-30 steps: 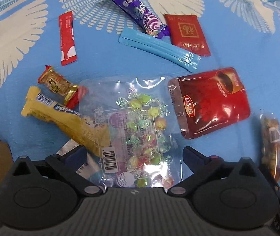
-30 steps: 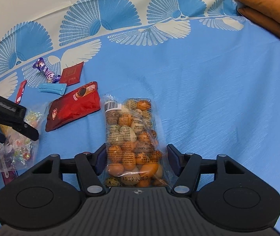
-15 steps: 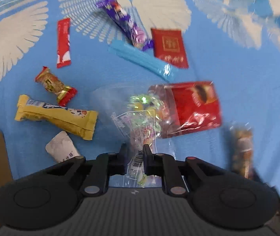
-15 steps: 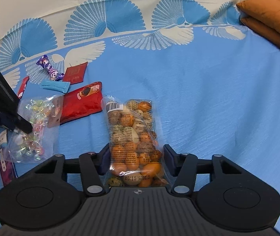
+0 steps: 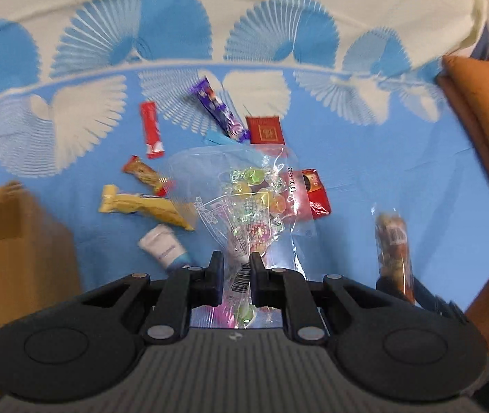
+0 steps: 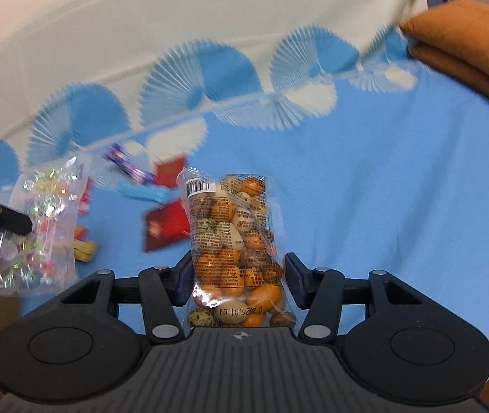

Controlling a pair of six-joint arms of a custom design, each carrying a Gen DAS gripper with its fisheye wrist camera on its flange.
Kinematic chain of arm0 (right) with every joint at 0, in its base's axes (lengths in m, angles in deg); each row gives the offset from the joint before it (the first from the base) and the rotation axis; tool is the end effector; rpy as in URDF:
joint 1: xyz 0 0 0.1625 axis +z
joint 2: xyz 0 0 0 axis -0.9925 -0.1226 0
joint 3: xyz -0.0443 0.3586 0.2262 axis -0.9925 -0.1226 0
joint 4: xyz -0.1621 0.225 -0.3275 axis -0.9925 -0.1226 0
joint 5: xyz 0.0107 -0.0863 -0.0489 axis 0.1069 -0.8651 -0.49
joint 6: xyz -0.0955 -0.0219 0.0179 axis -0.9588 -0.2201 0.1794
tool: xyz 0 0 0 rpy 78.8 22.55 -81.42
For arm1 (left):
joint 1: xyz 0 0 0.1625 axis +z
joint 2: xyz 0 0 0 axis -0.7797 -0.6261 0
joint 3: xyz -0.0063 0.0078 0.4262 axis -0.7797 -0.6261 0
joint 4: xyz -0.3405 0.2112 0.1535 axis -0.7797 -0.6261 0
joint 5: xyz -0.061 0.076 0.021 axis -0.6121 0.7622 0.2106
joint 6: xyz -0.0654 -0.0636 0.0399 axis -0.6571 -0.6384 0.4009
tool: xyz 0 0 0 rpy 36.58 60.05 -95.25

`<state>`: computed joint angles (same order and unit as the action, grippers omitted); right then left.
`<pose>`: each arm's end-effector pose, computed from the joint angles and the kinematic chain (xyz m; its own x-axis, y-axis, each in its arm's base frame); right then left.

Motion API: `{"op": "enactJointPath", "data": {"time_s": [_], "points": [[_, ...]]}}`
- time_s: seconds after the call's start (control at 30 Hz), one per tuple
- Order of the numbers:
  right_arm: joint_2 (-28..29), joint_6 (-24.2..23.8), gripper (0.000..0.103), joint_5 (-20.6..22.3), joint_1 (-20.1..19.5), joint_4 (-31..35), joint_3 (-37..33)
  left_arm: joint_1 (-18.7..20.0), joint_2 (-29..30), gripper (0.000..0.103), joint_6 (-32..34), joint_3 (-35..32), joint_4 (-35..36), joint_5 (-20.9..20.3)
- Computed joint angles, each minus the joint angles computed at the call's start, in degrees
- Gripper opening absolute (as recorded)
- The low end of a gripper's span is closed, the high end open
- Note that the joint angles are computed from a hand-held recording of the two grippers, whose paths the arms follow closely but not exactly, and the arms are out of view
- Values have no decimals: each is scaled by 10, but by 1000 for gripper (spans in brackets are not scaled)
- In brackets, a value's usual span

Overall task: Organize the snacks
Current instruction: 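Carry the candy bag with left tool while right tool carries the egg bag into the box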

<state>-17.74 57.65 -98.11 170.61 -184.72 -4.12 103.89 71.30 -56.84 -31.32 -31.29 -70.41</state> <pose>0.0681 -0.7597 0.3048 -0.8475 0.0499 0.5284 -0.3773 0.6436 -0.6659 -0.3846 -0.8373 0.0988 -0.7969 0.0374 -0.6030 0.3011 0.8899 -0.3427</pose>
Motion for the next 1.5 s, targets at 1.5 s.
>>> {"op": "enactJointPath", "data": {"time_s": [1.5], "points": [[-126, -17, 56, -4, 258, 59, 262, -162, -628, 16, -273, 762, -98, 145]]}}
